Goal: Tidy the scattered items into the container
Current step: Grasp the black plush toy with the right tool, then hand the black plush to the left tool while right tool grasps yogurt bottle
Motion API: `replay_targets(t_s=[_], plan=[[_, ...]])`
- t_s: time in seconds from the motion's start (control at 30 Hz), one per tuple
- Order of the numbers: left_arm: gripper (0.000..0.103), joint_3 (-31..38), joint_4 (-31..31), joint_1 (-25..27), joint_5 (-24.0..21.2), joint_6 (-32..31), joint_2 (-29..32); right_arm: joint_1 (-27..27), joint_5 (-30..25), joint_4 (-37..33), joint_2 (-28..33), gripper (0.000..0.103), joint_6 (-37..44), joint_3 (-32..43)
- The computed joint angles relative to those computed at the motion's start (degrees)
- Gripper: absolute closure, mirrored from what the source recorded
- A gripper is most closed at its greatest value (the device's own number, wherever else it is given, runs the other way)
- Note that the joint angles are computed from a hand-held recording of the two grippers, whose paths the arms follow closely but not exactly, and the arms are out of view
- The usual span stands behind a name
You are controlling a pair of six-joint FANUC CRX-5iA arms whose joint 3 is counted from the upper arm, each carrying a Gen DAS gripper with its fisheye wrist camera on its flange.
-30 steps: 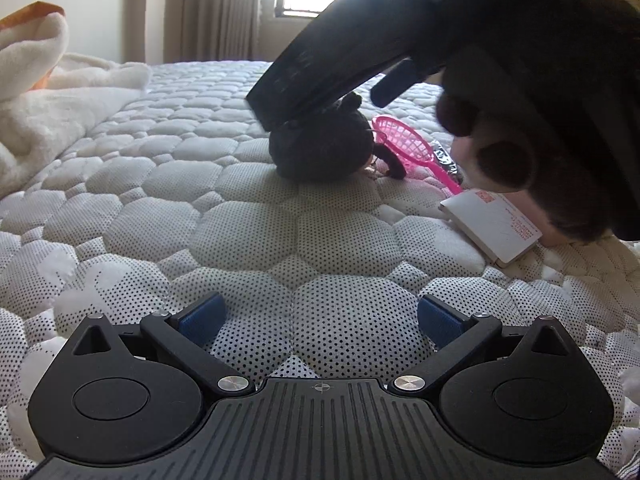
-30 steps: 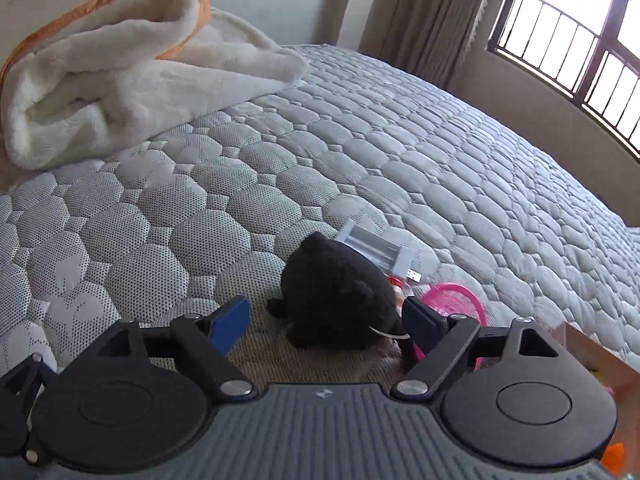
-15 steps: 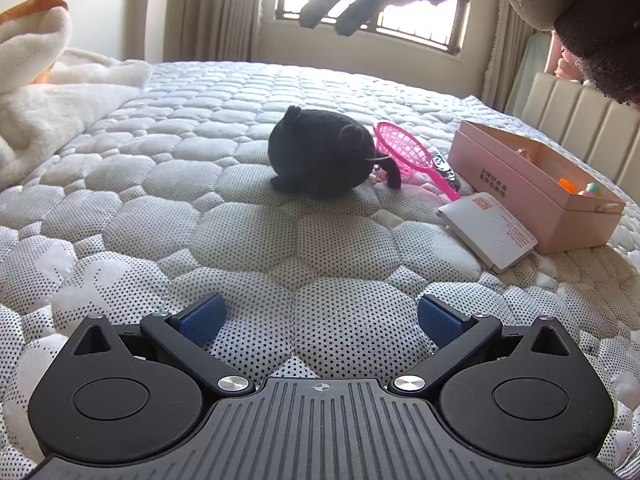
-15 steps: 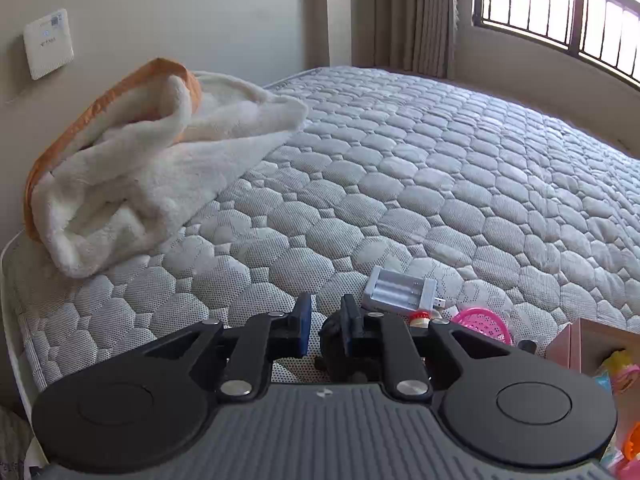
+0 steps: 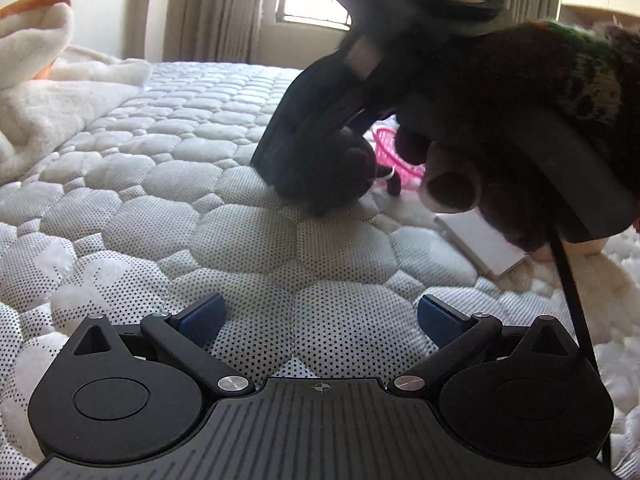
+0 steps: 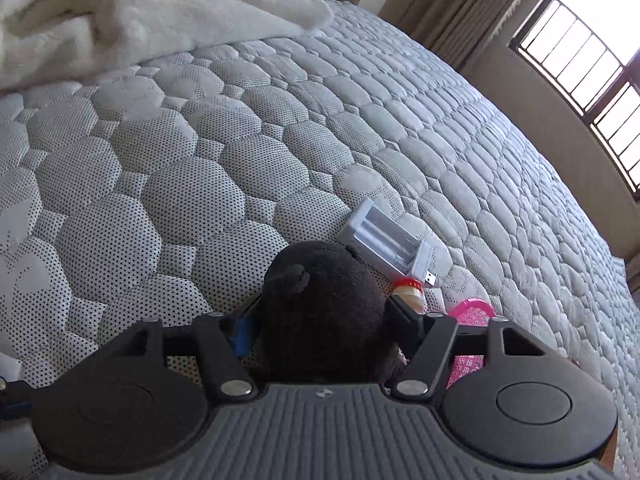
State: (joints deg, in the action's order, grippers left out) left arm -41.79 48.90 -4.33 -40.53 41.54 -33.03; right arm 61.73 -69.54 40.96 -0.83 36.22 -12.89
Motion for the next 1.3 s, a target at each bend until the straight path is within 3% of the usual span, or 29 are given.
replay_targets(t_s=[0.07, 0.1, 0.2, 0.23, 0.37, 0.43, 0.57, 0.7, 0.8, 0.9, 0.97, 1.0, 1.03, 1.17, 1.3], plan=[[0.000, -3.4, 8.8, 0.9, 1.3, -7.4, -3.0, -0.2, 0.9, -5.3, -3.2, 0.042, -2.5, 1.6], [0.000, -5.3, 12.7, 0.2, 4.1, -12.0, -4.9, -0.4, 2.1, -9.5, -5.3, 0.042, -3.3, 2.5], [0.000, -10.5, 19.9, -8.5, 21.1, -24.8, -9.8, 0.4, 5.9, -18.4, -11.1, 0.042, -4.9, 2.7], [0.000, -11.3, 21.0, -10.2, 23.4, -27.2, -10.2, 0.7, 6.2, -20.6, -11.9, 0.040, -4.8, 3.0], [0.000, -9.6, 16.2, -6.0, 16.0, -23.3, -8.4, 1.2, 7.1, -23.6, -13.5, 0.025, -5.8, 3.1], [0.000, -9.7, 15.5, -6.7, 18.0, -22.4, -8.4, 0.9, 7.4, -19.6, -13.9, 0.025, -7.2, 1.9], [0.000, -8.9, 15.1, -4.7, 15.4, -20.9, -7.3, -0.8, 5.3, -9.5, -11.8, 0.025, -11.5, -0.3], [0.000, -8.7, 16.3, -3.8, 14.2, -21.3, -6.7, -3.9, 4.6, -2.2, -7.2, 0.059, -9.7, -2.6], [0.000, -8.6, 16.2, -2.7, 12.5, -20.3, -6.8, -5.2, 5.1, 4.8, -4.1, 0.060, -10.4, -5.9], [0.000, -8.2, 15.7, 0.3, 8.6, -19.2, -6.8, -6.9, 5.8, 6.1, -1.4, 0.060, -9.4, -6.8], [0.000, -7.7, 14.3, 2.1, 6.4, -17.2, -6.8, -7.9, 5.3, 4.9, 0.2, 0.068, -8.8, -6.0], [0.000, -7.3, 13.6, 2.7, 5.6, -16.2, -6.6, -8.2, 5.2, 4.2, 0.6, 0.078, -8.5, -5.6], [0.000, -7.1, 13.2, 2.9, 5.3, -15.6, -6.4, -8.3, 5.2, 3.7, 0.6, 0.078, -8.6, -5.4], [0.000, -6.1, 9.6, 3.1, 4.8, -12.9, -6.2, -5.5, 4.7, 1.7, -4.4, 0.078, -11.4, -6.2], [0.000, -4.9, 6.1, 2.3, 5.1, -10.0, -5.8, 3.7, 0.8, 2.0, -14.0, 0.078, -17.5, -10.2]])
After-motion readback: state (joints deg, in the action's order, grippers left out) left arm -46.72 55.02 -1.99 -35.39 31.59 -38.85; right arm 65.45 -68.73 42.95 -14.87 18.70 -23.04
